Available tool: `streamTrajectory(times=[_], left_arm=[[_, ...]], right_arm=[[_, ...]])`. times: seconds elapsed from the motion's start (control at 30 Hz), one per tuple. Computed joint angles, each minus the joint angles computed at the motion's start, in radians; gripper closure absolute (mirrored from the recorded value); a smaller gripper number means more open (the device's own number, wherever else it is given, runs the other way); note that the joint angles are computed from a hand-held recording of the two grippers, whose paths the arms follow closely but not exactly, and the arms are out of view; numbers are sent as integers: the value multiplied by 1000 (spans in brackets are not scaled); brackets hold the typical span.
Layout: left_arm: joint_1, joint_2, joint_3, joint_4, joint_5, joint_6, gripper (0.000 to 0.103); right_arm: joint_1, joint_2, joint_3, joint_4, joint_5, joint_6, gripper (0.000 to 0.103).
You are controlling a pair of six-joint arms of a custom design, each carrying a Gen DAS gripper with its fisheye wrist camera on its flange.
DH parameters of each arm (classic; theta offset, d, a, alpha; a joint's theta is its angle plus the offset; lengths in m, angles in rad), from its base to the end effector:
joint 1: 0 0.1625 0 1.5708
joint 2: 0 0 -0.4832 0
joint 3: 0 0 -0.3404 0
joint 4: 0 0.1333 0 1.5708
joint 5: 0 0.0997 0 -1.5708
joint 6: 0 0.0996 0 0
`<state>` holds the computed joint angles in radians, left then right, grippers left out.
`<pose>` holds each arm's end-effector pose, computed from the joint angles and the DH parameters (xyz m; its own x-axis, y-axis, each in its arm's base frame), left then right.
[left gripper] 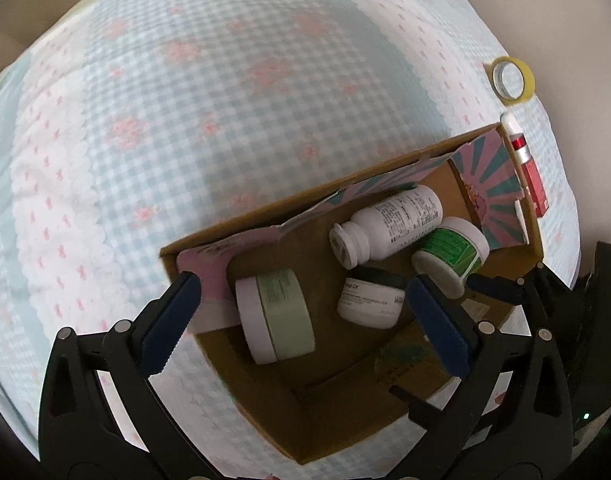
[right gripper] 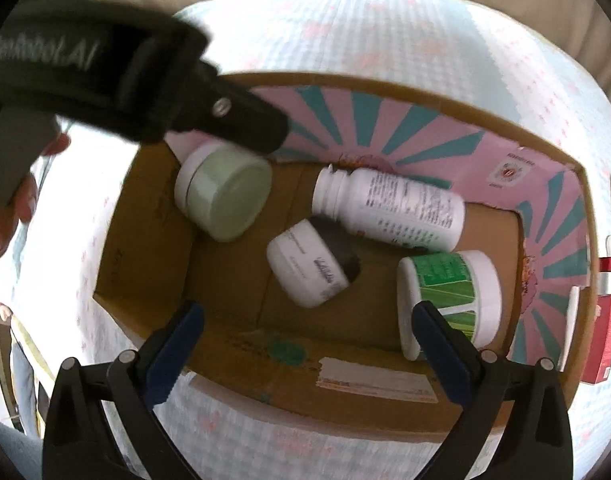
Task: Organize rigid objects
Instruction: 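Carry tape roll and black-lidded jar into the box and release both, then lift both tools away from the box toward the red items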
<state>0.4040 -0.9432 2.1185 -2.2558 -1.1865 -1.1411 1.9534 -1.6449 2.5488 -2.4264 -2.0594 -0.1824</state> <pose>-0.3553 -0.3375 0.1111 -0.8216 0.0688 -0.5659 0.1542 0.9825 -0.1045 0.1811 -0.2183 0.2842 -0.7296 -0.5129 0.4523 -0.5138 0.8476 0.1325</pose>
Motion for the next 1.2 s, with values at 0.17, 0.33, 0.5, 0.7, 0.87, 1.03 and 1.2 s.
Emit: streamTrajectory(times=[0.17, 0.33, 0.5, 0.7, 0.87, 1.03, 1.2], left_arm=[[-49, -28, -14, 58, 10, -51, 0], [-106, -62, -36, 131, 29, -122, 0], [-179, -92, -65, 221, 39, -224, 0], [-284, -112, -127, 367, 31, -369, 0], [-362, -99, -203, 456, 27, -461, 0], [-415, -51, -290, 516, 40, -530, 0], [-436, 20, -386, 556, 61, -572, 0]], right_arm=[[20, -32, -28, 43, -17, 20, 0], [69, -79, -71, 135, -23, 52, 0], [133, -127, -133, 233, -19, 101, 0], [199, -195, -228, 394, -27, 201, 0], [257, -266, -323, 560, -42, 321, 0], [325, -311, -464, 740, -90, 437, 0], [332, -347, -577, 860, -147, 465, 0]])
